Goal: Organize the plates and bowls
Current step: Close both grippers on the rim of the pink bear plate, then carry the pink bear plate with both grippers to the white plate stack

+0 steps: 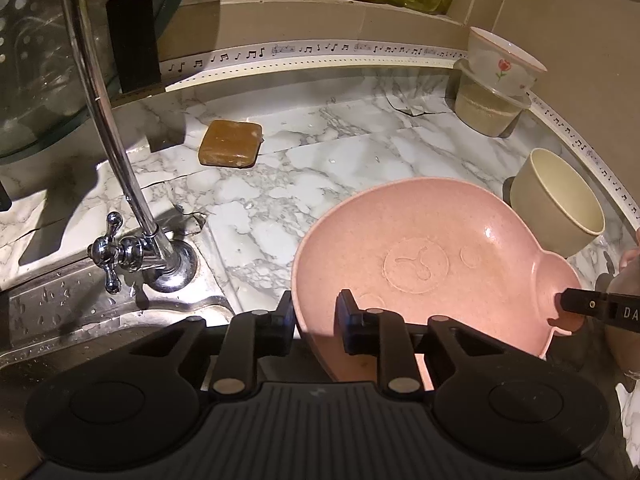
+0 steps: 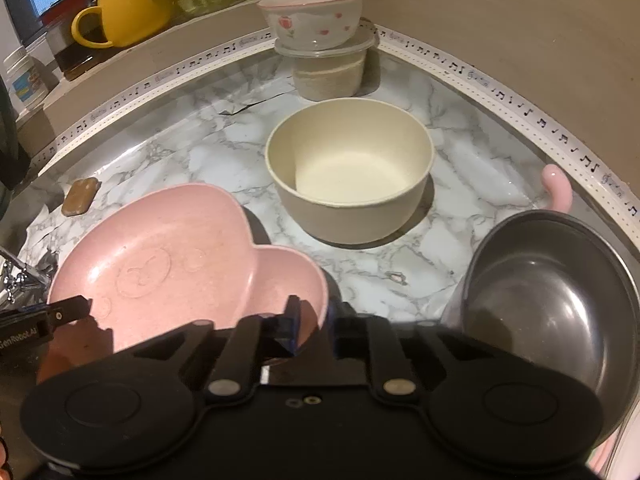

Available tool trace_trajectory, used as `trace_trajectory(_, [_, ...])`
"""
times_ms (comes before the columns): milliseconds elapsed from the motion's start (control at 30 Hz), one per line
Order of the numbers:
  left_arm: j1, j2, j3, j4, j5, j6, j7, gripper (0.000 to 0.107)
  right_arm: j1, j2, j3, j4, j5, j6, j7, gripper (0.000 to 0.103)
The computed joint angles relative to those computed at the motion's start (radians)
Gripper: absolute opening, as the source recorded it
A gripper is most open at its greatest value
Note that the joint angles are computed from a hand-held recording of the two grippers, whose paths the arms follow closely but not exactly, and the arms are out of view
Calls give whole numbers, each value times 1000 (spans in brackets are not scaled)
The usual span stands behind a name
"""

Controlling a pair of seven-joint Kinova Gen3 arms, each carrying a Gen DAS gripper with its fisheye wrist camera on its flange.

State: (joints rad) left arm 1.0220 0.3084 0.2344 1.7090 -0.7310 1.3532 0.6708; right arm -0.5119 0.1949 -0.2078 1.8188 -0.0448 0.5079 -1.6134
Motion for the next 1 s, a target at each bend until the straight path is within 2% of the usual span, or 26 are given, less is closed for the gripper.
trace_trajectory(100, [1,-7,2,2,4,-1,12,18,-1,-4,1,10,4,-12,4,9])
trace_trajectory(300, [29,3,9,-36,9,63,25,18,10,-36,-11,41,-14,-32,34,9])
trace_trajectory(633, [79,-8,31,-107,26,145,52,18,69,-134,-16,66,-164,22,178,9])
trace_trajectory(1000, [181,60,24,-312,10,316,36,18,103,-276,55,111,-325,93,349,9])
